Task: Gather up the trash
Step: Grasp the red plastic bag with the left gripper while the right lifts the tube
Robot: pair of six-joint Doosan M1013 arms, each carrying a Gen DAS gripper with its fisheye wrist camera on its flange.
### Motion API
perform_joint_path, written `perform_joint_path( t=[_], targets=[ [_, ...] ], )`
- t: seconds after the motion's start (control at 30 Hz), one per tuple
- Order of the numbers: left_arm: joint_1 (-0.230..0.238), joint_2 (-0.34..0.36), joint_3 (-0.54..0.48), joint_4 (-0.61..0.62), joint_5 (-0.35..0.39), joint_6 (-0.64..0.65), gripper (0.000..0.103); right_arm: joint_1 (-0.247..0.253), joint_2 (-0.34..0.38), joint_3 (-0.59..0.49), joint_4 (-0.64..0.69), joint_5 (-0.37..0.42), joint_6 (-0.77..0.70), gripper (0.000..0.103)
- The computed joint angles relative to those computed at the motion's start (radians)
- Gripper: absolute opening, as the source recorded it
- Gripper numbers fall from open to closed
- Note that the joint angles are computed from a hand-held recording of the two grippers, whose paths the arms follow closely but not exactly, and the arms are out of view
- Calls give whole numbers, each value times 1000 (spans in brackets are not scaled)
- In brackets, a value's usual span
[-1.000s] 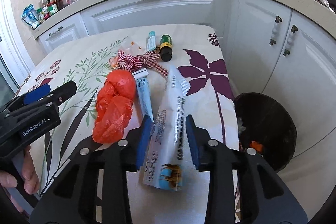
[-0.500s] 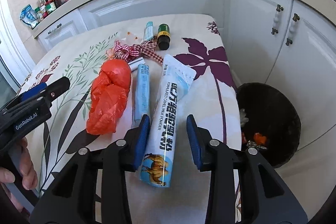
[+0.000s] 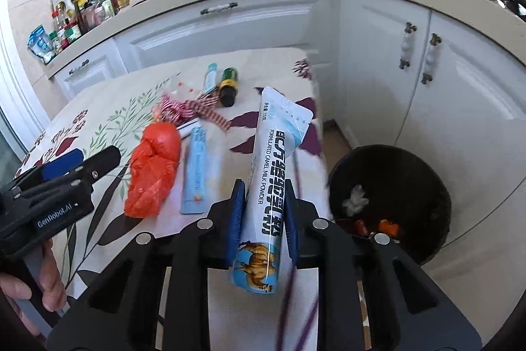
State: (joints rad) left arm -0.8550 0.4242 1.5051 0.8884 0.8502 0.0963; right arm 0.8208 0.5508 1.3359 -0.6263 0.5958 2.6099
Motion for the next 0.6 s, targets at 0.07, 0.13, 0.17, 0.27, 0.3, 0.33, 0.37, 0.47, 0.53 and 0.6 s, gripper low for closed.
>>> perform_joint_path(
  t=[0.07, 0.13, 0.17, 0.27, 0.3, 0.33, 0.37, 0.47, 0.53, 0.6],
  targets=[
    [-5, 13, -18, -5, 2, 17, 78, -5, -11, 19, -27, -7, 31, 22],
    [-9, 29, -37, -13, 7, 38, 78, -9, -19, 31, -35, -16, 47, 22],
    [-10, 34, -43, -17, 9, 45, 78, -13, -23, 40, -38, -22, 56, 22],
    [-10, 50, -61, -42, 14, 70, 78, -20, -32, 59, -44, -36, 72, 22],
    [-10, 53, -65, -49, 12, 76, 78, -22, -34, 65, -47, -41, 80, 22],
    [-9, 55, -68, -63, 8, 92, 78, -24, -35, 68, -46, -44, 82, 22],
    [-8, 55, -68, -67, 2, 94, 77, -26, -36, 72, -48, -48, 89, 22],
    [-6, 52, -64, -77, -20, 99, 56, -30, -38, 79, -46, -56, 97, 22],
    [1, 55, -69, -121, -37, 145, 44, -30, -36, 78, -43, -57, 95, 22],
    [4, 54, -67, -136, -44, 152, 42, -31, -35, 78, -42, -59, 95, 22]
  ],
)
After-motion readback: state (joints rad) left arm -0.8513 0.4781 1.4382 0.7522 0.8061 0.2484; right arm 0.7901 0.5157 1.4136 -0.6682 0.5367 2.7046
